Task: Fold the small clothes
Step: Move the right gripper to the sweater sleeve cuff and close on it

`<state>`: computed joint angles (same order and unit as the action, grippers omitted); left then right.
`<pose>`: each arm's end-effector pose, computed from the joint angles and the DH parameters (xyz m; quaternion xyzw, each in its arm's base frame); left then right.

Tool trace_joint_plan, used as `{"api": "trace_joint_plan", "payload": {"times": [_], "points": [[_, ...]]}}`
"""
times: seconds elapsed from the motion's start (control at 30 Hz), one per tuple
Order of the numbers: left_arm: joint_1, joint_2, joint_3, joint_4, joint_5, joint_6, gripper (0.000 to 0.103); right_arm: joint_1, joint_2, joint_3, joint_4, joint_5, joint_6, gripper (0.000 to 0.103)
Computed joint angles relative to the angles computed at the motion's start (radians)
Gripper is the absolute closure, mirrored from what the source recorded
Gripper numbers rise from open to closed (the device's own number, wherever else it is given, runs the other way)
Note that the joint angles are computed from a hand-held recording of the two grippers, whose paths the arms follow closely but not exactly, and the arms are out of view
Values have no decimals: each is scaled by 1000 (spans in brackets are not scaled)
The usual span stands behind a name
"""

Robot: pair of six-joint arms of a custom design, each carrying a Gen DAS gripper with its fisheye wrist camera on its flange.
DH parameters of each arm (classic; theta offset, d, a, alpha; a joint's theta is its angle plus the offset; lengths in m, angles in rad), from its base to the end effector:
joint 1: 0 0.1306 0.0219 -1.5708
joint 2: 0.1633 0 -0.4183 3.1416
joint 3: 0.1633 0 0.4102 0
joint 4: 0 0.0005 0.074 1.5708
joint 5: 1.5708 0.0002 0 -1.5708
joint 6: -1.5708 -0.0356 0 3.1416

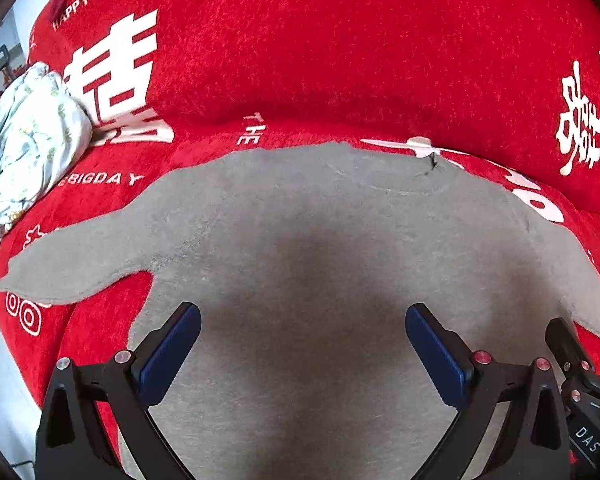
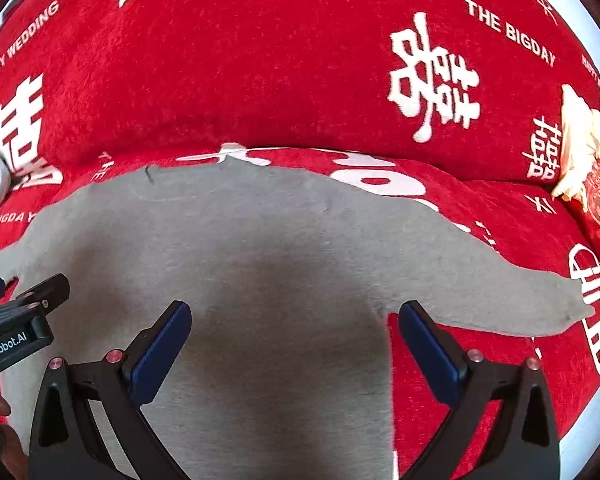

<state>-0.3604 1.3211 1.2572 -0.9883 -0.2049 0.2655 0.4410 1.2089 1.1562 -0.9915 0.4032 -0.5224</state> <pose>0.4225 -0.1520 0.4265 0.0194 0.9617 0.0155 0.2731 0.3701 0.1587 0.4267 0.0906 0.9431 -0.0532 0.3155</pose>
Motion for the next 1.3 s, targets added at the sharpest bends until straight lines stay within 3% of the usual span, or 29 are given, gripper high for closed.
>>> {"api": "trace_joint_plan", "payload": {"times": [0.3, 0.53, 1.3], "points": [[-63, 37, 45, -25, -24, 3, 0, -62, -46, -35, 17, -7, 9, 0], [-128, 74, 89, -44, -37, 11, 0, -160, -95, -68, 10, -27, 20, 0], [-313, 220, 231, -106, -95, 41, 0, -458, -221, -176, 27, -61, 167, 0]]}}
